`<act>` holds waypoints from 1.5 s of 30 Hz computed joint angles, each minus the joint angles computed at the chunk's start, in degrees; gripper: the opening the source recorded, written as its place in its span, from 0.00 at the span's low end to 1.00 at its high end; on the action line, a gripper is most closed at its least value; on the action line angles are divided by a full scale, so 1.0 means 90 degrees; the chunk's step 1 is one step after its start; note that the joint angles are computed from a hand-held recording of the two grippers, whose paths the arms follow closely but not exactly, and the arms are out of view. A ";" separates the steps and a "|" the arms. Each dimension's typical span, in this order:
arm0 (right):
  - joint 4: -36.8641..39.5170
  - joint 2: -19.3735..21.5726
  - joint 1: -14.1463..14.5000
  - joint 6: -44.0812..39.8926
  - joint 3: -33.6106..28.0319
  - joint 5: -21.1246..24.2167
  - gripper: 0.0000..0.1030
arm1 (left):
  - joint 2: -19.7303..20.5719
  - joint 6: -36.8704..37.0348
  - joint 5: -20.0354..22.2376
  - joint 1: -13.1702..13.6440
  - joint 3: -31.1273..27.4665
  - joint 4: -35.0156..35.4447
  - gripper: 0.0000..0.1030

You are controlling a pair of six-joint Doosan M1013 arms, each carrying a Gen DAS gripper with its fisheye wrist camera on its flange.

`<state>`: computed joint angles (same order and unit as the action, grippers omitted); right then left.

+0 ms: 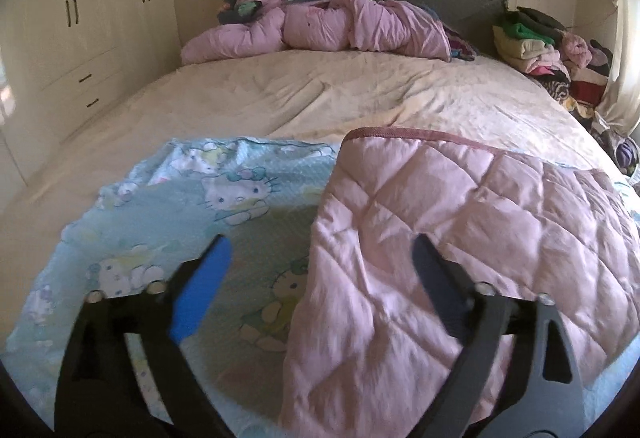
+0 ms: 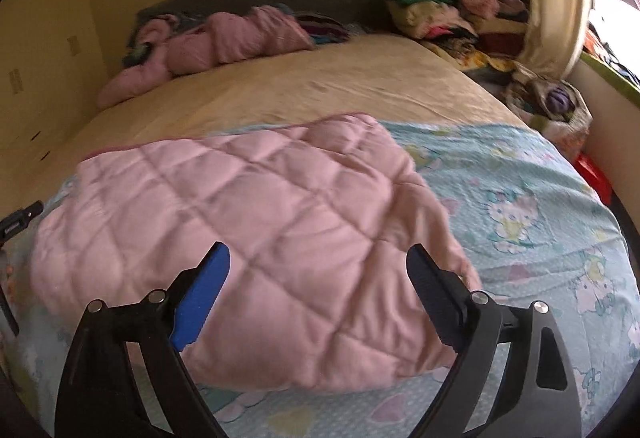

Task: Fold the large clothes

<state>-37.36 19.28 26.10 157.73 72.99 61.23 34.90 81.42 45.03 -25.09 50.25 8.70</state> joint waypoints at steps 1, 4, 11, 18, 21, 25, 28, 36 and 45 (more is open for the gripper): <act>0.0045 0.0016 0.0016 -0.0083 -0.0037 -0.0051 0.88 | -0.0104 -0.0163 0.0033 -0.0026 0.0136 0.0101 0.91; 0.0113 0.0108 0.0061 -0.0377 -0.0173 -0.0146 0.89 | -0.0378 -0.0153 0.0006 -0.0022 0.0584 -0.0373 0.91; 0.0083 0.0634 0.0093 -0.1516 -0.0819 0.0014 0.90 | -0.0472 0.0239 0.0250 -0.0250 0.0986 -0.1051 0.91; 0.1110 0.1070 -0.0142 -0.2169 -0.1322 -0.0237 0.93 | -0.0271 0.0141 0.0090 -0.0326 0.0900 -0.0804 0.92; 0.1576 0.1274 -0.0275 -0.2219 -0.1582 0.0074 0.96 | -0.0157 0.0266 0.0162 -0.0309 0.0753 -0.0855 0.92; 0.2092 0.1478 -0.0408 -0.2366 -0.1843 0.0391 0.96 | 0.0046 0.0416 0.0267 -0.0277 0.0467 -0.0972 0.92; 0.2240 0.1564 -0.0448 -0.2369 -0.1937 0.0475 0.96 | 0.0182 0.0519 0.0335 -0.0216 0.0285 -0.1252 0.92; 0.2096 0.1568 -0.0426 -0.2056 -0.1879 0.0318 0.96 | 0.0111 0.0501 0.0284 -0.0224 0.0347 -0.1249 0.92; 0.1685 0.1020 -0.0260 -0.1489 -0.1217 -0.0211 0.96 | -0.0266 0.0597 0.0018 -0.0188 0.0539 -0.1392 0.92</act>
<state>-22.19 28.46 23.76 144.33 62.03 59.33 32.51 86.79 45.19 -26.79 55.11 -3.83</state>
